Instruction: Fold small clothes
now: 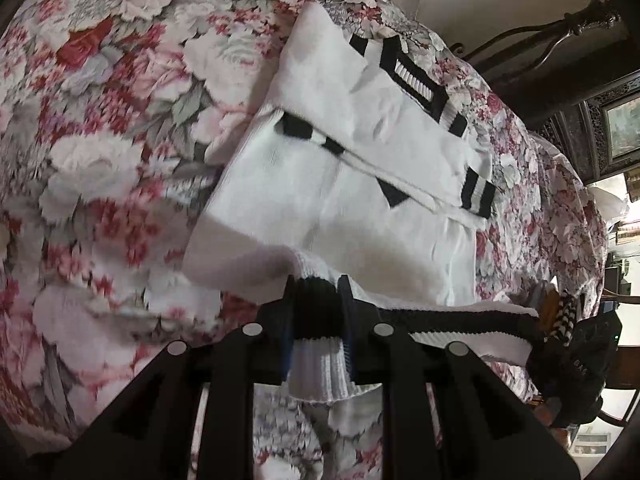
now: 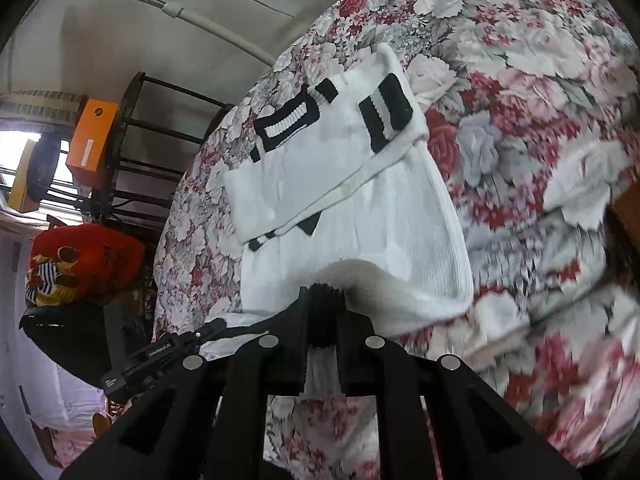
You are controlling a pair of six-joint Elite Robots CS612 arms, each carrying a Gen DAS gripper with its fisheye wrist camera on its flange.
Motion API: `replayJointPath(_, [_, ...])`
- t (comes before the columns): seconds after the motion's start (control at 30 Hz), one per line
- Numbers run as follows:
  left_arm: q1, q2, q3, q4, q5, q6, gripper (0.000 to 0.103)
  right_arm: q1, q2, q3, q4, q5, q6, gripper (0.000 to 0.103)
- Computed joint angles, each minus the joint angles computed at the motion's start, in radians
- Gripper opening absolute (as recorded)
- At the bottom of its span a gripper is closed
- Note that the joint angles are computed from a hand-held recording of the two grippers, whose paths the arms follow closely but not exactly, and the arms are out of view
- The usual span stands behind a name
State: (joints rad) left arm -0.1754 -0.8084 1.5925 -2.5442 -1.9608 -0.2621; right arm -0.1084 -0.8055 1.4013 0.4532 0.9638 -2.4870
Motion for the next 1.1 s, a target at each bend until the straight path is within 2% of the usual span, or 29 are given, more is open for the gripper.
replayJointPath(0.7, [-0.008, 0.105, -0.189, 0.032, 0.016, -0.039, 0.019, -0.002, 0.129, -0.208, 0.087, 0.027, 0.026, 0.012])
replayJointPath(1.1, [-0.016, 0.182, -0.335, 0.047, 0.02, -0.068, 0.019, -0.013, 0.199, -0.341, 0.111, 0.044, 0.058, 0.012])
